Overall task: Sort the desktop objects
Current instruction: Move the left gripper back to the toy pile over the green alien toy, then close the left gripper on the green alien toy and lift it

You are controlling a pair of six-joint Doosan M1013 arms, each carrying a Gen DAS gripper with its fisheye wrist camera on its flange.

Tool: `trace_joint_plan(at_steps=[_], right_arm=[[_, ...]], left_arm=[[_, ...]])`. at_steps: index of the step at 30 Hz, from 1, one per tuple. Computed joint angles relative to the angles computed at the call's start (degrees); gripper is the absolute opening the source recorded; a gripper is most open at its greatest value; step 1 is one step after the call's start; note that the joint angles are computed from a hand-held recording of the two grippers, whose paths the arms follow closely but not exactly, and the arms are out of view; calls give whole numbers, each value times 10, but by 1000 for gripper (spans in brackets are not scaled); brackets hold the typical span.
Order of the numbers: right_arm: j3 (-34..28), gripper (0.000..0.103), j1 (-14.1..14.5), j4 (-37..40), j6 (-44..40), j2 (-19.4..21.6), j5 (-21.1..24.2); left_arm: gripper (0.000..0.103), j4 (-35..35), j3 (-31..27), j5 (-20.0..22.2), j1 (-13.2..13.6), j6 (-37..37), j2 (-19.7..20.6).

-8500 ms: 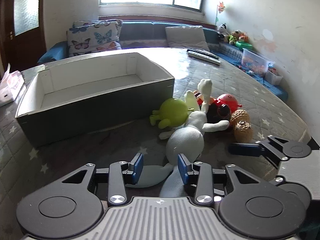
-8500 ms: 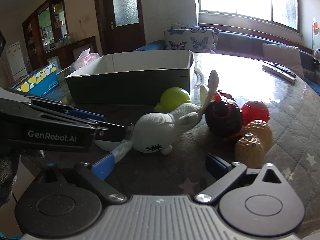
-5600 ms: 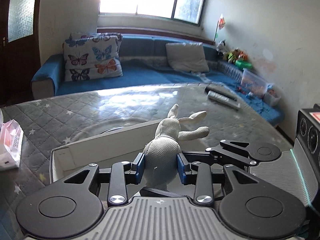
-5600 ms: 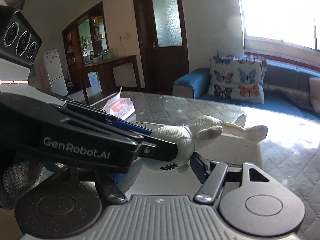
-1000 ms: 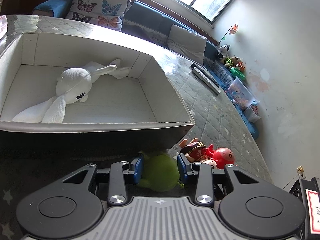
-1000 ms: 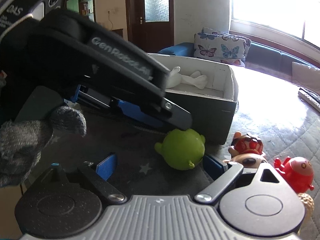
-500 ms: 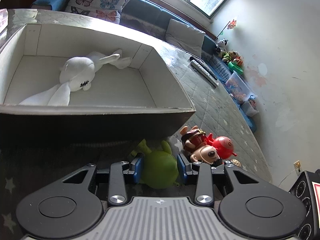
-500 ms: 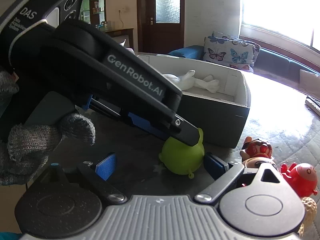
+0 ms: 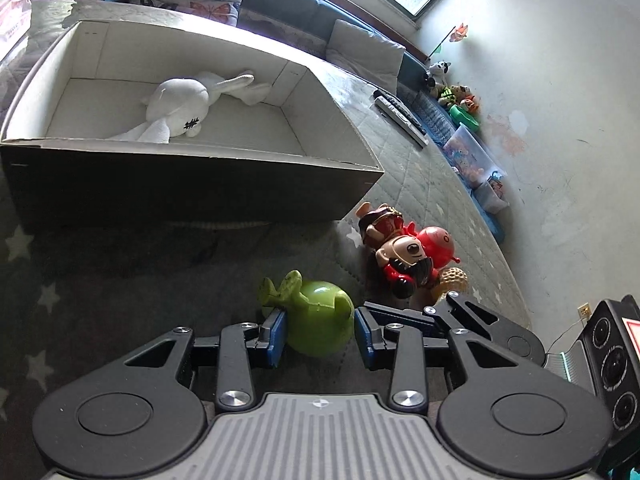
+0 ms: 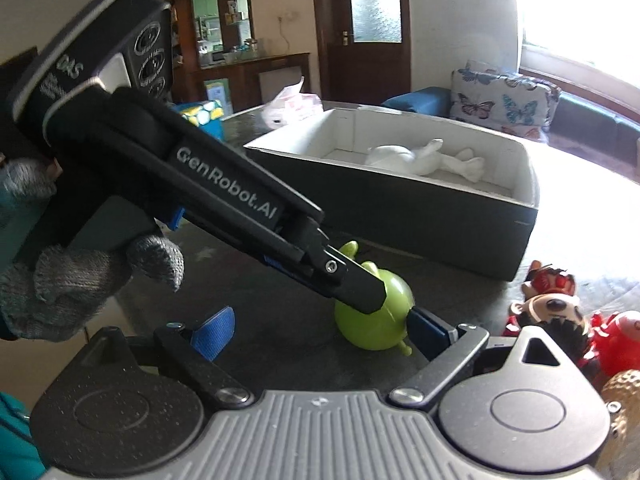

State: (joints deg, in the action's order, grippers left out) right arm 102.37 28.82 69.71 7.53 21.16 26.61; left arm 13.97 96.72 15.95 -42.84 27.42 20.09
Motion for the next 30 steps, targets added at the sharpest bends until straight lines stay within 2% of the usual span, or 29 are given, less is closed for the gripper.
trace_joint_plan(at_steps=[5, 13, 17, 22, 25, 30], right_arm=[[6, 95, 4, -14, -2, -5, -3], [5, 95, 0, -8, -2, -7, -1], [6, 95, 0, -10, 10, -6, -6], [3, 94, 2, -8, 12, -2, -9], [2, 94, 6, -16, 13, -1, -11], [-3, 92, 10, -28, 18, 5, -8]], left_arm=[[39, -61, 11, 0, -1, 71, -6], [39, 26, 39, -20, -6, -11, -26], [39, 24, 51, -32, -7, -1, -33], [39, 39, 60, -33, -12, -24, -38], [39, 85, 68, -38, -16, -73, -44], [39, 259, 79, -38, -24, -236, -55]])
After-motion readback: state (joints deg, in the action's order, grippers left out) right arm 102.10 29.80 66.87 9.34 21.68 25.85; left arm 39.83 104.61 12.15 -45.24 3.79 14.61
